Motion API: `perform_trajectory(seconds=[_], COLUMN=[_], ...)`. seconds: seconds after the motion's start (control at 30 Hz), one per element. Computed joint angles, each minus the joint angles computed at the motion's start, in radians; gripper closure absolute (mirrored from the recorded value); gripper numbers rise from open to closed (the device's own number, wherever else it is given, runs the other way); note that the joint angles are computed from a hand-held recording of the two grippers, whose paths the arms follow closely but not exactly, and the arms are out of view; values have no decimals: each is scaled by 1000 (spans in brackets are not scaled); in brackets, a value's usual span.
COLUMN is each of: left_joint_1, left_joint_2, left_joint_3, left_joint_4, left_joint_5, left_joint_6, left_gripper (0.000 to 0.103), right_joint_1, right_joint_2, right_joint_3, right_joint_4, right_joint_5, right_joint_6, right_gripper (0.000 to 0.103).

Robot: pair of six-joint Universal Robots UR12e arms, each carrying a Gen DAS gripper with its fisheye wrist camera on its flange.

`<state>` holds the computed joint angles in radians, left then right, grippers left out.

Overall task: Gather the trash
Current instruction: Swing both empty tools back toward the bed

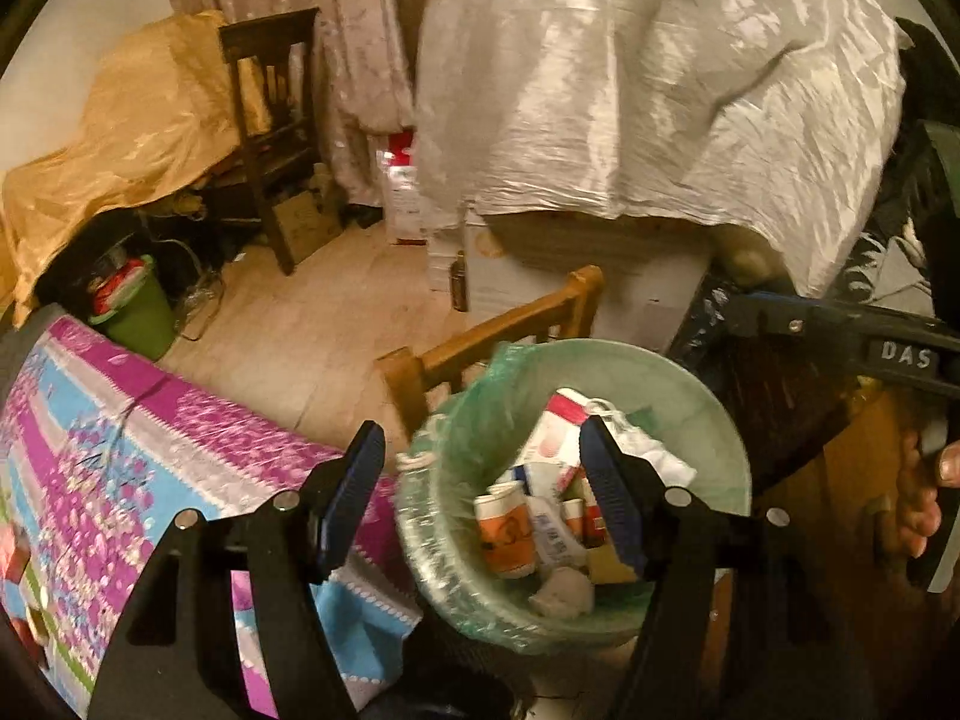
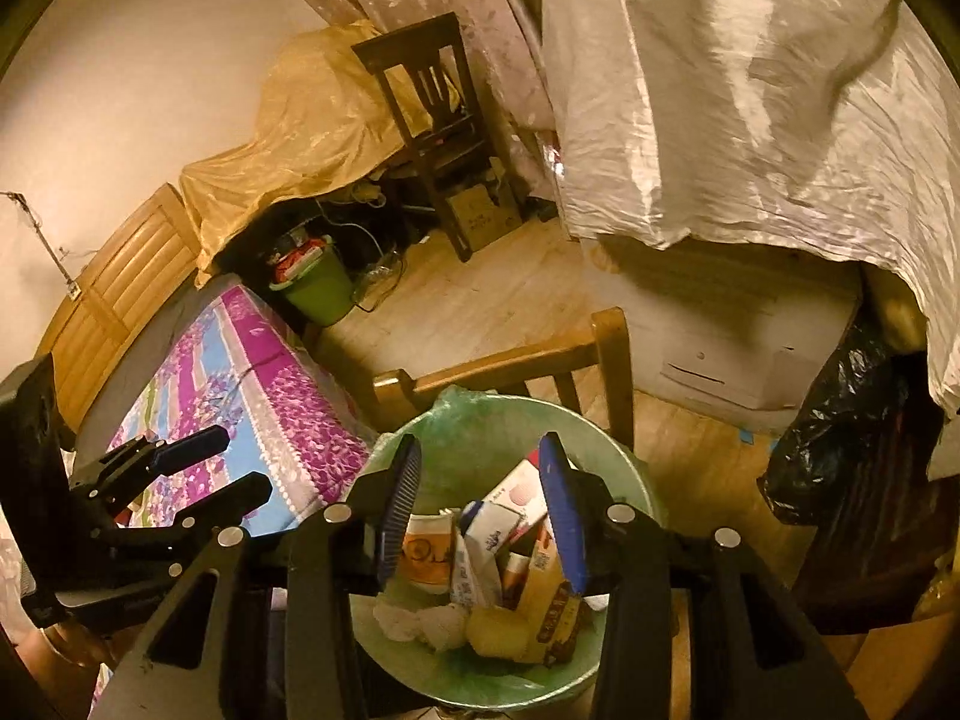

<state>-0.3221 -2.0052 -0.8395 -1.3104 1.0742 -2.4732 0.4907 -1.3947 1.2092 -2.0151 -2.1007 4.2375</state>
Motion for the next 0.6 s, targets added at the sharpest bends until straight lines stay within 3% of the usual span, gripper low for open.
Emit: perform_trajectory(seconds=[0.13, 0.33, 0.47, 0.6], left_joint_1=[32, 97, 150, 199], left_joint_2=[21, 39, 48, 54], left_joint_3=[-48, -105, -138, -150], left_joint_4=[96, 240, 344, 372], left_joint_5=[24, 116, 201, 255], left_joint_6=[-77, -215, -310, -393], left_gripper=[38, 38, 38, 38], right_joint_1=[16, 48, 61, 71], right_joint_2=[32, 126, 195, 289], right_joint_3=[-31, -134, -213, -343], right_joint_4=[-69, -165, -225, -254], right_joint_5=[-45, -121, -128, -113], right_joint_6=[-70, -180, -235, -320], right_gripper=[60, 60, 60, 57])
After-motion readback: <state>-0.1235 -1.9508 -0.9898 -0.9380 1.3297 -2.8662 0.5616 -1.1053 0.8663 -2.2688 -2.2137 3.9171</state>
